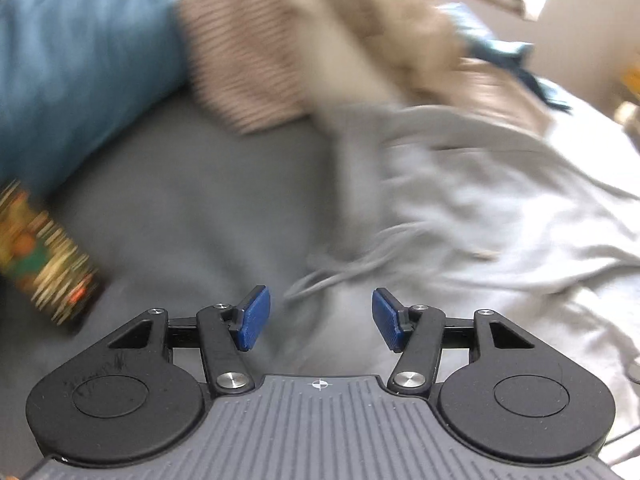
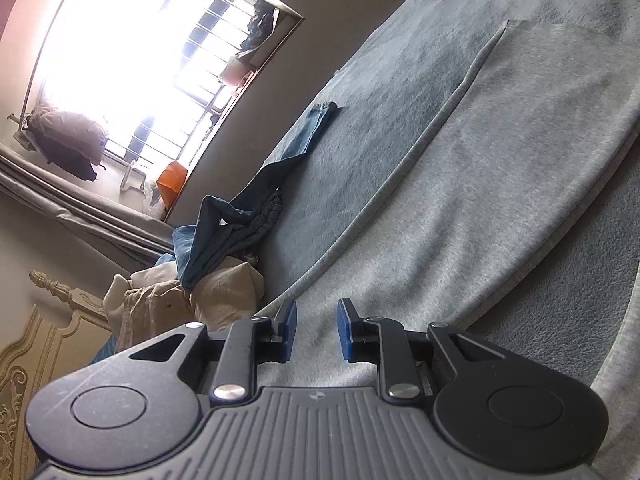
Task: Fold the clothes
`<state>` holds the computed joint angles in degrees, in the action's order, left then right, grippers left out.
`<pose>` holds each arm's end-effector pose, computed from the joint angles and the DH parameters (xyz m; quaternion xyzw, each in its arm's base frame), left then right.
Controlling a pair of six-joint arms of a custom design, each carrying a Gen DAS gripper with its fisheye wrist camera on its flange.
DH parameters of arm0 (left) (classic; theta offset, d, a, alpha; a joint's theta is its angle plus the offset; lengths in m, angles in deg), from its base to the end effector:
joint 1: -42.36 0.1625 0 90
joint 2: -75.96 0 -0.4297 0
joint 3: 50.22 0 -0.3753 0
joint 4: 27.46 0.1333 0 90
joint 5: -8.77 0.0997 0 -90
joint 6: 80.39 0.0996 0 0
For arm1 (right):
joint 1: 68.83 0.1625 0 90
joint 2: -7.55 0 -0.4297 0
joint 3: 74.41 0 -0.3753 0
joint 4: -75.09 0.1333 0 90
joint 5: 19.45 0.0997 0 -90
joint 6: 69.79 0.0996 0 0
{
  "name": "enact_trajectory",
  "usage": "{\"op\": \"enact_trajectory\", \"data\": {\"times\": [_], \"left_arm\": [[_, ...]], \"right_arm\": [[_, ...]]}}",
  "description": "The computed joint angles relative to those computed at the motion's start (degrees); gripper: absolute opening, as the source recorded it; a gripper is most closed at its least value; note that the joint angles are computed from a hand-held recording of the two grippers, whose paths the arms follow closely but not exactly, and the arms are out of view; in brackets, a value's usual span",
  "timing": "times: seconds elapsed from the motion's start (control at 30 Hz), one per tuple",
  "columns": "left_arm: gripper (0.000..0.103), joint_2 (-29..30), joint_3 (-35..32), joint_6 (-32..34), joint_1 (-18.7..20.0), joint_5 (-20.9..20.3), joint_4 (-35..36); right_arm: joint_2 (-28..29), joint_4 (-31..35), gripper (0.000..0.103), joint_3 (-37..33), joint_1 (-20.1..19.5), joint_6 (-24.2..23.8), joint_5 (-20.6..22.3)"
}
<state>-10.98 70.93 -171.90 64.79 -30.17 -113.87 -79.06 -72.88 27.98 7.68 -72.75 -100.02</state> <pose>-0.2650 -0.3374 0.2700 -0.0405 0.8641 -0.3479 0.3615 0.0227 -0.5468 0.4835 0.0559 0.9286 -0.3660 0.0246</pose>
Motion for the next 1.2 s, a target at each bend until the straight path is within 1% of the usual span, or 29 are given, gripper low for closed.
{"op": "enact_trajectory", "data": {"times": [0.07,0.13,0.2,0.27,0.37,0.43,0.5,0.57,0.6,0.63,0.7,0.77,0.8,0.87,0.93,1.0,1.07,1.1,1.17,1.2], "left_arm": [[0.057,2.3,1.1,11.1,1.5,0.7,-11.6],[0.057,5.4,1.5,22.2,3.1,0.3,-23.2],[0.057,8.9,2.0,33.0,4.7,-0.9,-34.3],[0.057,12.4,2.0,43.1,6.6,-3.9,-45.0],[0.057,18.0,0.2,54.7,8.2,-9.2,-55.4],[0.057,21.7,-1.5,62.3,9.3,-13.3,-60.2],[0.057,24.4,-3.0,67.4,10.0,-17.2,-62.4],[0.057,27.0,-4.8,72.3,10.6,-21.0,-63.9],[0.057,28.0,-5.4,74.3,10.7,-22.2,-64.2],[0.057,28.9,-5.8,76.2,10.8,-22.7,-64.7],[0.057,30.7,-6.5,79.8,10.8,-23.5,-65.8],[0.057,32.3,-7.0,83.2,10.8,-24.0,-67.2],[0.057,33.1,-7.3,84.8,10.8,-24.3,-67.8],[0.057,34.3,-7.3,87.3,10.7,-25.4,-69.3],[0.057,35.9,-8.0,90.0,11.0,-26.1,-70.0],[0.057,36.5,-8.4,92.3,11.0,-27.0,-69.1],[0.057,37.1,-8.7,94.2,11.0,-27.1,-68.2],[0.057,37.5,-8.7,95.1,10.9,-26.8,-68.1],[0.057,37.4,-8.4,95.7,10.8,-26.5,-68.0],[0.057,37.2,-8.1,95.5,10.8,-26.6,-67.9]], "right_arm": [[-0.2,-0.2,0.025,0.2,0.2,0.5,-0.3],[-0.7,-0.3,0.027,0.3,0.3,0.9,-0.5],[-1.6,-1.2,0.038,0.7,0.4,0.6,-1.1],[-2.7,-2.2,0.04,1.1,0.4,0.5,-1.8],[-4.4,-2.9,0.04,1.6,0.0,1.4,-3.4],[-5.7,-3.1,0.04,2.2,-0.5,2.3,-4.6],[-7.3,-3.4,0.04,3.0,-1.3,2.4,-6.3],[-8.6,-4.0,0.04,3.8,-1.8,2.6,-9.2],[-9.2,-4.3,0.04,4.1,-2.0,2.7,-10.8],[-9.6,-4.6,0.04,4.4,-2.2,3.1,-12.7],[-9.9,-4.6,0.04,4.2,-2.3,4.0,-18.0],[-9.5,-3.5,0.04,3.3,-1.9,5.0,-23.7],[-9.0,-2.6,0.04,2.8,-1.7,5.6,-25.7],[-8.0,-0.1,0.04,1.5,-1.6,6.7,-27.8],[-6.5,2.7,0.04,0.1,-1.3,7.0,-28.9],[-4.0,5.6,0.04,-2.2,-0.1,5.8,-31.0],[-1.0,6.7,0.04,-4.5,1.2,4.1,-34.7],[0.5,6.1,0.04,-5.5,1.8,3.1,-37.2],[3.3,2.4,0.04,-7.1,2.8,1.0,-42.3],[4.7,1.2,0.04,-8.2,3.0,0.3,-44.1]]}}
